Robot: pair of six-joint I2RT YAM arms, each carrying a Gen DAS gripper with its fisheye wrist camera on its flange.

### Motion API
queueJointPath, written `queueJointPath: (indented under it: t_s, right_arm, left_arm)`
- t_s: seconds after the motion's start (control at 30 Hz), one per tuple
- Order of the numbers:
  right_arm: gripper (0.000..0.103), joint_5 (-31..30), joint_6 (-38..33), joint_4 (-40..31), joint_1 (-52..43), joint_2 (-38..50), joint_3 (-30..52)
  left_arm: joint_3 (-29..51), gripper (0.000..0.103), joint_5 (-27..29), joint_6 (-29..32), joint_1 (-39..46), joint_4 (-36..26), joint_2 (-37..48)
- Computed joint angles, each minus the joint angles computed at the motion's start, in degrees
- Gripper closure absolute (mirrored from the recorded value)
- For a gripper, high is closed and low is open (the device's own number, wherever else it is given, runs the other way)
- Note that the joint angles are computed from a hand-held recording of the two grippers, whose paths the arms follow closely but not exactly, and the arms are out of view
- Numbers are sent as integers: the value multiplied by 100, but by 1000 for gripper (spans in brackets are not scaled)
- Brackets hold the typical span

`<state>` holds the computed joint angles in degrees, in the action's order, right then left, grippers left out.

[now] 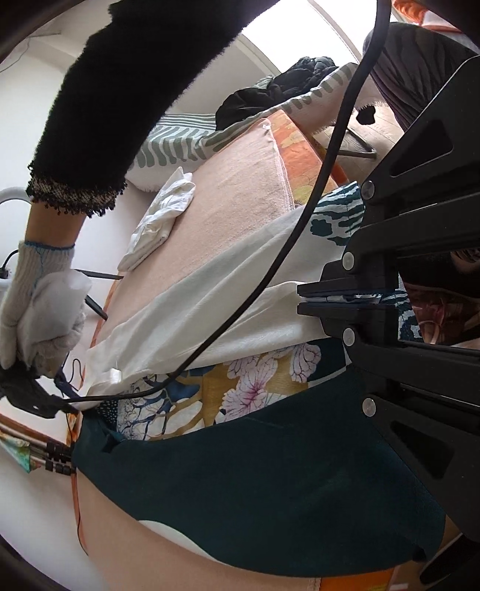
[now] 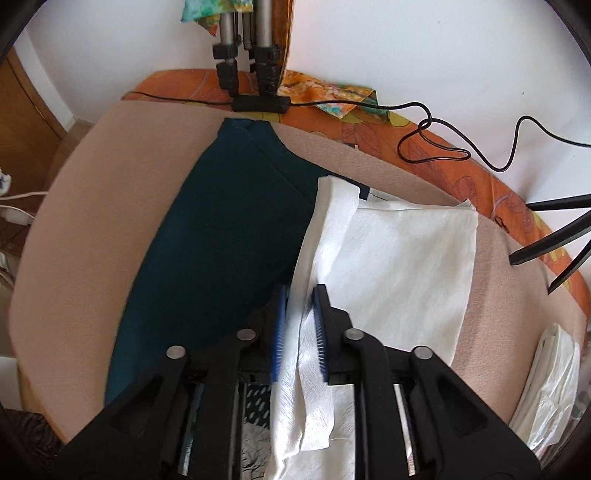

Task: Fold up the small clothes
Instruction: 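Fold the cream side over toward the green fold with both tools, then release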

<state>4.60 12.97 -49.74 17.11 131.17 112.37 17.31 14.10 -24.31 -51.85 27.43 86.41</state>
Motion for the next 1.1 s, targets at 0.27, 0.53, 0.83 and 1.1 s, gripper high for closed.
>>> queueJointPath:
  t_s: [0.27,0.53,0.83,1.1]
  right_arm:
    - [48,-287,474,1281,-220,-3189,-3290]
    - [51,75,1338,859,368,-6986,-6596]
    - [54,1776,4872,372,5058,-7589,-7810]
    - [54,2018,5291,1097,6216,-5293,-7347]
  left_arm:
    - [-125,60,69,601,307,-1326,-1302]
    - [-89,60,421,2264,1820,-3418,-3019]
    - [405,60,1022,3635,3810,-4236,-2074]
    - [268,60,927,3853,3750,-4415,-2214]
